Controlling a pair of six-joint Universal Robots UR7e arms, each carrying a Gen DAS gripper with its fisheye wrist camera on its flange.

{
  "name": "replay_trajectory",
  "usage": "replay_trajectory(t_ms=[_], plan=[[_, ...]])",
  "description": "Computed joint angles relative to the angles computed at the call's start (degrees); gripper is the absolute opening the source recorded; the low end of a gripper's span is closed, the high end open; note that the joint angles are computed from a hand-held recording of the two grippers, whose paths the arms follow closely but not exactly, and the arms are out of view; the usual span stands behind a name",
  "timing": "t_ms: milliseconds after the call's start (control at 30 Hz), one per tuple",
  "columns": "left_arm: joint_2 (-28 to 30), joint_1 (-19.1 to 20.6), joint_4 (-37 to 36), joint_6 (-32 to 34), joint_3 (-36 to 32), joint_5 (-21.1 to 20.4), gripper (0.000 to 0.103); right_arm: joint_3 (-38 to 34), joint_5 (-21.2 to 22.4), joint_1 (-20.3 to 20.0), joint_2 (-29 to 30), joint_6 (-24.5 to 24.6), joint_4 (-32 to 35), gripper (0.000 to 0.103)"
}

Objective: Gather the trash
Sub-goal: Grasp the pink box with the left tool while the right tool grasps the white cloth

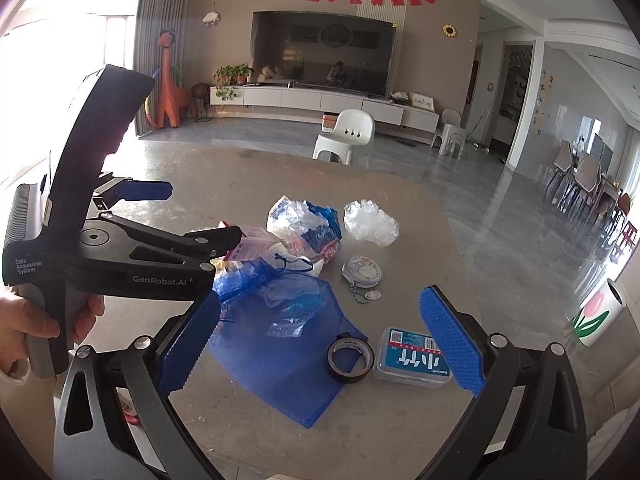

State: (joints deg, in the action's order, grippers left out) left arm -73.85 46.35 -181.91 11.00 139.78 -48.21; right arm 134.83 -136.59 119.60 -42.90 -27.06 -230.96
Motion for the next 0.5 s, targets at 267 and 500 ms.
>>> replay_trajectory(t_ms=[267, 500], plan=[[5.13, 1.96, -2.14, 4.51, -1.81, -1.31, 0.090, -0.48, 0.15, -2.75, 1.46, -1.21, -1.96, 0.100], [7.42, 4.70, 0.72, 5.58, -4.97, -3.24, 0.071, 0.03, 2.55, -5.57, 1.38, -1.41, -3.18, 0.100]])
